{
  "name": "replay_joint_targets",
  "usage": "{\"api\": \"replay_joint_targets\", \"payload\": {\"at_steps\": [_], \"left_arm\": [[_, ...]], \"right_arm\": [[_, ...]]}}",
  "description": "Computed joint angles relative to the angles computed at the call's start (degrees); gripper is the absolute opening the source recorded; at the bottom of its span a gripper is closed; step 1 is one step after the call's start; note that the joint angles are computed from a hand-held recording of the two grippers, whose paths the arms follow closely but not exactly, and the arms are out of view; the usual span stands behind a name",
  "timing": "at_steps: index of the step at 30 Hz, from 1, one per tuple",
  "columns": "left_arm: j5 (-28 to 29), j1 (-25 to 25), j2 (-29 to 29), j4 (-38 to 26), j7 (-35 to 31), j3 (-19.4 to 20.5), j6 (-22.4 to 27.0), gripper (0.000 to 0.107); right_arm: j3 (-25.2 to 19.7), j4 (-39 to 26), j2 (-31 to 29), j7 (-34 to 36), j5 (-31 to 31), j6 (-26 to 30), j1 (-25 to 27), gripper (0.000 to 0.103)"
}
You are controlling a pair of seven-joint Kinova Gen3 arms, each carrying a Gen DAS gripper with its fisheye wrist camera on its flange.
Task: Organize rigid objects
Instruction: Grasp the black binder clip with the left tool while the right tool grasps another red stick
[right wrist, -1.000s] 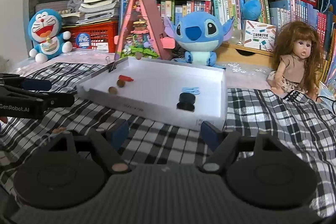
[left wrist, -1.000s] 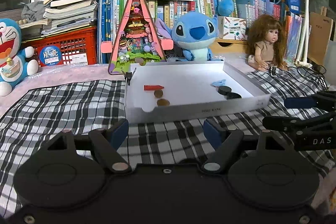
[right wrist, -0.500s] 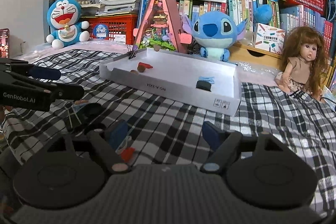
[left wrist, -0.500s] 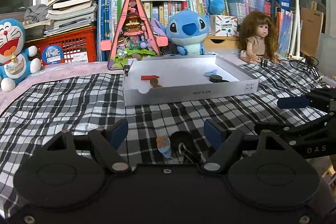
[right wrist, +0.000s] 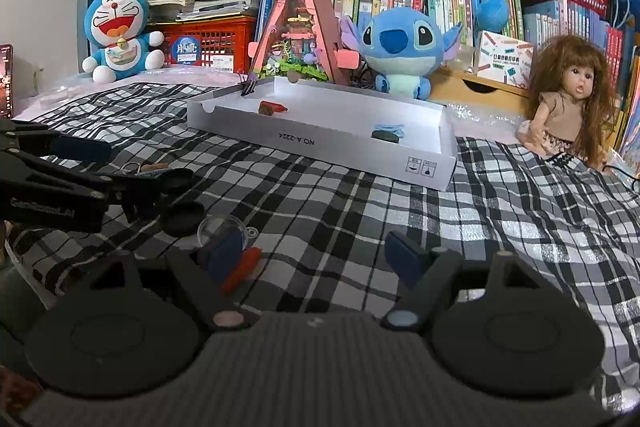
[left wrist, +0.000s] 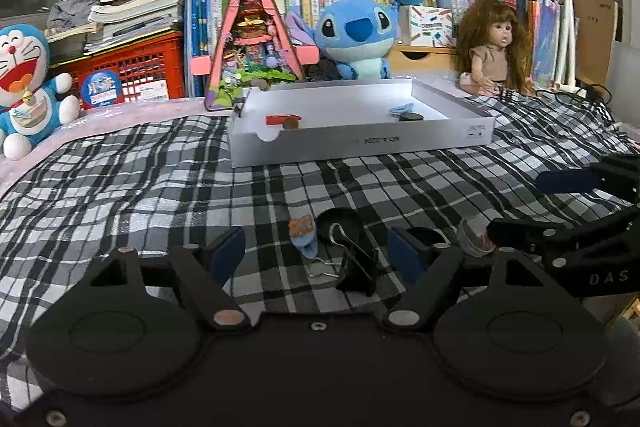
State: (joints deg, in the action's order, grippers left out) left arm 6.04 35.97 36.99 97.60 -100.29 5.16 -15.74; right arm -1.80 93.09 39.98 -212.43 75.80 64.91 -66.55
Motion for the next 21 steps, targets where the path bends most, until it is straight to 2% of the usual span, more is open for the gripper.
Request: {"api": "replay_joint_targets", "payload": {"at_steps": [6, 10, 13, 15, 17, 21], "left_arm": [[-0.3, -0.5, 0.4, -0.6, 0.6, 0.8, 1.9, 0.069], [-0.1, 0.2, 0.6, -1.1, 0.9, -0.1, 2.9, 0.066], [0.0, 0.8, 0.6, -1.1, 0.8, -0.7, 2.8, 0.064], [-0.2, 0.5, 0.6, -1.1, 1.0, -0.3, 2.9, 0.061], [-0.3, 0.5, 0.6, -1.1, 1.1, -0.1, 3.0, 0.059], [-0.3, 0.5, 0.5, -1.1, 1.3, -0.2, 3.0, 0.051]], "right_arm": [[-0.1, -0.5, 0.3, 0.5, 0.4, -0.5, -0.3, 0.087], [-0.3, -0.4, 0.1, 0.3, 0.1, -2.0, 0.0, 0.080], [-0.4, 0.0, -0.1, -0.4, 0.4, -3.0, 0.0, 0.072], [-0.4, 0.2, -0.3, -0.5, 0.6, -3.7, 0.0, 0.061], [-0.4, 0.6, -0.5, -1.0, 1.1, -4.3, 0.0, 0.054], [-0.5, 0.8, -0.6, -1.1, 1.8, -4.7, -0.1, 0.043]]}}
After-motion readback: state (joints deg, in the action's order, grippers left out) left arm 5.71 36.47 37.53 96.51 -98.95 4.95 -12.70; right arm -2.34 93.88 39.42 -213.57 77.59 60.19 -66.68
